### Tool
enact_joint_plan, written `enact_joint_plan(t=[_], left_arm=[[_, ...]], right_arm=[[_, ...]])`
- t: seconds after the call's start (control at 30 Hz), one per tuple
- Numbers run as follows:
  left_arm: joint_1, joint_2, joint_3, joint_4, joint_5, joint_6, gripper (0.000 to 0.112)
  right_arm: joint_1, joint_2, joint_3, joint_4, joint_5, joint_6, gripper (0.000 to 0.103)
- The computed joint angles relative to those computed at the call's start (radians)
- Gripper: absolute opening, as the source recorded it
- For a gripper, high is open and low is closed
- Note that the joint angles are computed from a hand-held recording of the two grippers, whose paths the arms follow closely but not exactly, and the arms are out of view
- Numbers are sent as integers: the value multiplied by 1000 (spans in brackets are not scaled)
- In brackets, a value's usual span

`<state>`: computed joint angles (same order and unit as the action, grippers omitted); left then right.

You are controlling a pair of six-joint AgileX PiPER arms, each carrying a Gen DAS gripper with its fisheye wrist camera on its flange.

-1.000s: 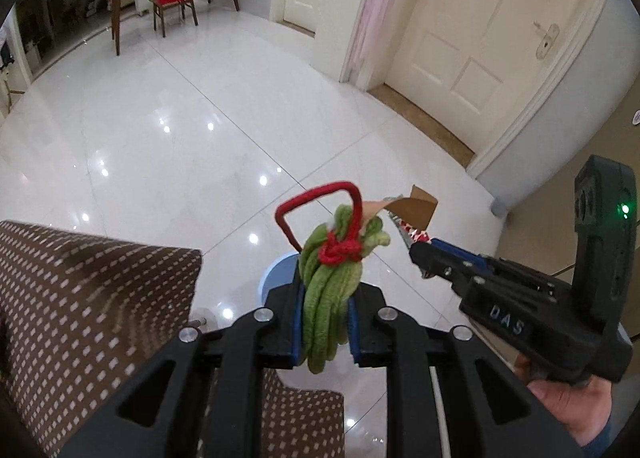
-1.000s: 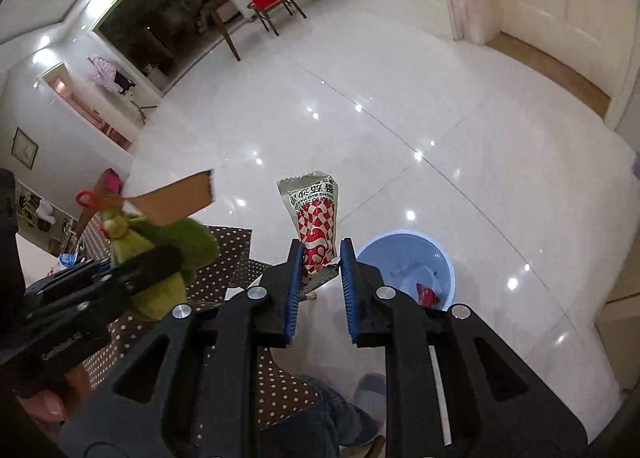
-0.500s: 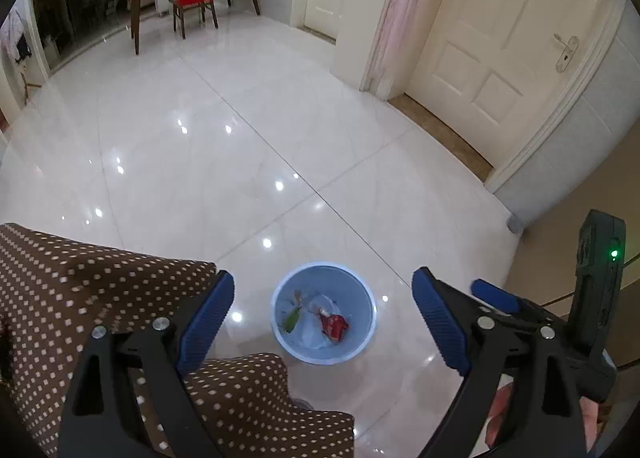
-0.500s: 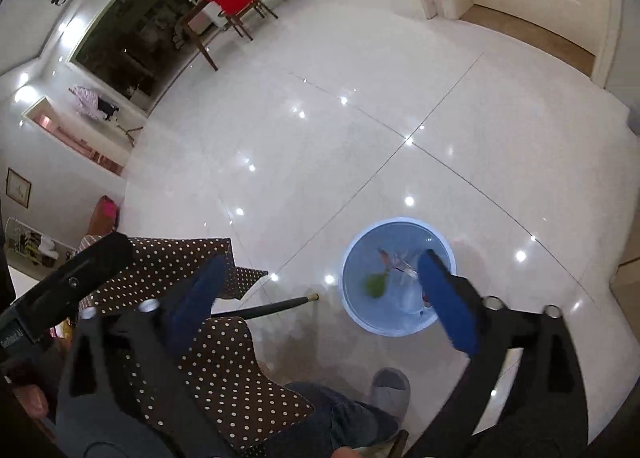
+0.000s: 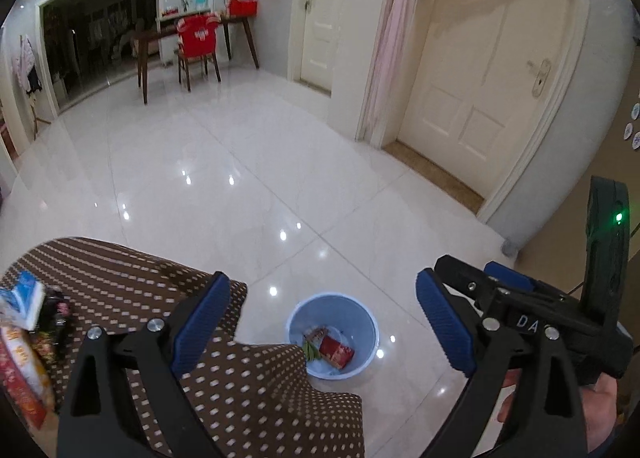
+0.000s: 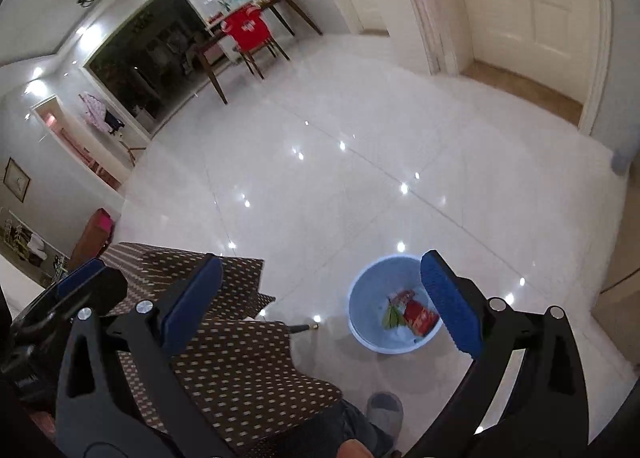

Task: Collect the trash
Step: 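Move both open grippers back over the table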

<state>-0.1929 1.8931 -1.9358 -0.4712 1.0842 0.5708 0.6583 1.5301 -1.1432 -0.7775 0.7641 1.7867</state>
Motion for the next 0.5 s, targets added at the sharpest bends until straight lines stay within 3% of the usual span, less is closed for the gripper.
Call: enact_joint_plan(t=[0.23,0.5], left_arm=[[120,-116,70,-107,20,92,93],[290,-200,140,-224,61,205,93]], right_arm=[[124,41,-207,-35,173,-79,97],[236,165,-467,-54,287,-198,97]])
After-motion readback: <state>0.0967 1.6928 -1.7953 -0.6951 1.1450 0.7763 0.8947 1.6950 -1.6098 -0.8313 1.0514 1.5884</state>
